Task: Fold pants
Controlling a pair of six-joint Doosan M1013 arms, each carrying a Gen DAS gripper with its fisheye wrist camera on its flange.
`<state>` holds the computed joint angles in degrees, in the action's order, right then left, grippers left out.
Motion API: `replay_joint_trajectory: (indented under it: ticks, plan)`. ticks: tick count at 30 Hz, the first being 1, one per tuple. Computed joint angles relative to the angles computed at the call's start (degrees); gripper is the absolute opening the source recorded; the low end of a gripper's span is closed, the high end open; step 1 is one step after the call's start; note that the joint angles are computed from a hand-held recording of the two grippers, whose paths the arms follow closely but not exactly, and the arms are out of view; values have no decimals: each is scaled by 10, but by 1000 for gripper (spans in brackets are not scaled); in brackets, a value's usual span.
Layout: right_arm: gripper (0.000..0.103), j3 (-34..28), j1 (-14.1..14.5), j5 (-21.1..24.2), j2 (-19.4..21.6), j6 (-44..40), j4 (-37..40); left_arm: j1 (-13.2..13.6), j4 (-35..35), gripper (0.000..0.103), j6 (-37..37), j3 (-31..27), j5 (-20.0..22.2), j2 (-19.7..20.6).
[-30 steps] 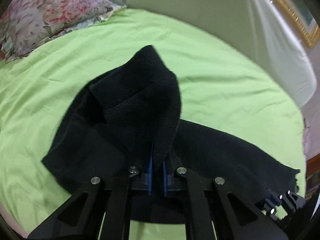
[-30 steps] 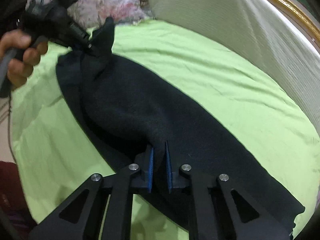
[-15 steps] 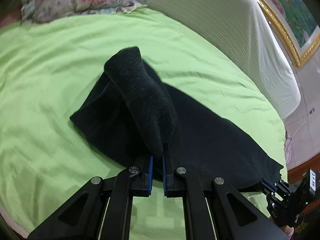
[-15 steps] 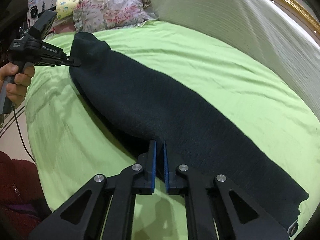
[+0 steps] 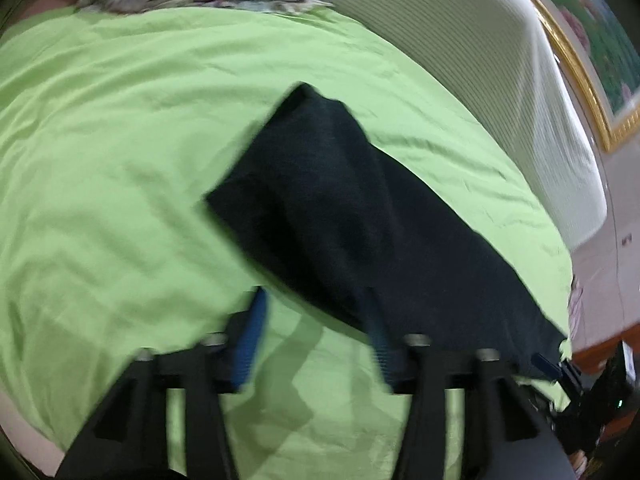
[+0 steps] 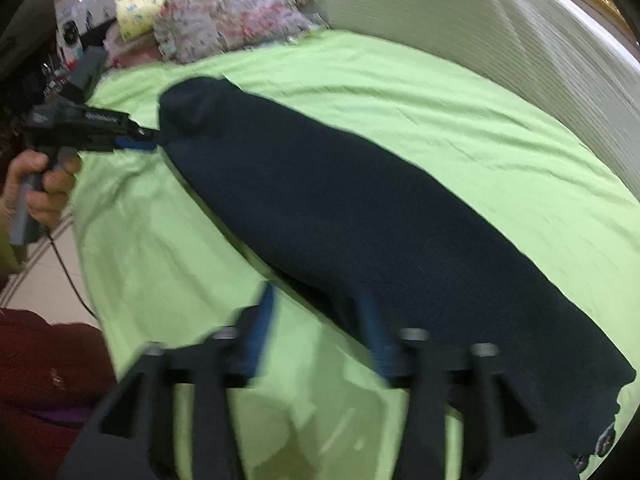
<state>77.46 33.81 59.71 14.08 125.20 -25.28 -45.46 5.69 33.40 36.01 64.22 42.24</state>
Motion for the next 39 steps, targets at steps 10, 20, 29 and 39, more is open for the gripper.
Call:
replay_joint_trajectory:
  ticks: [10, 20, 29, 39]
  plan:
    - [61, -36, -36, -73, 24, 60, 26, 24, -24, 75, -60, -28, 20, 16]
    - [51, -172, -116, -1, 127, -11, 171, 37, -46, 76, -56, -80, 41, 50]
    - [37, -218, -117, 95, 171, -142, 213, 34, -26, 65, -35, -48, 4, 39]
    - [13, -231, -94, 127, 174, -190, 166, 26, -2, 21, 10, -47, -36, 38]
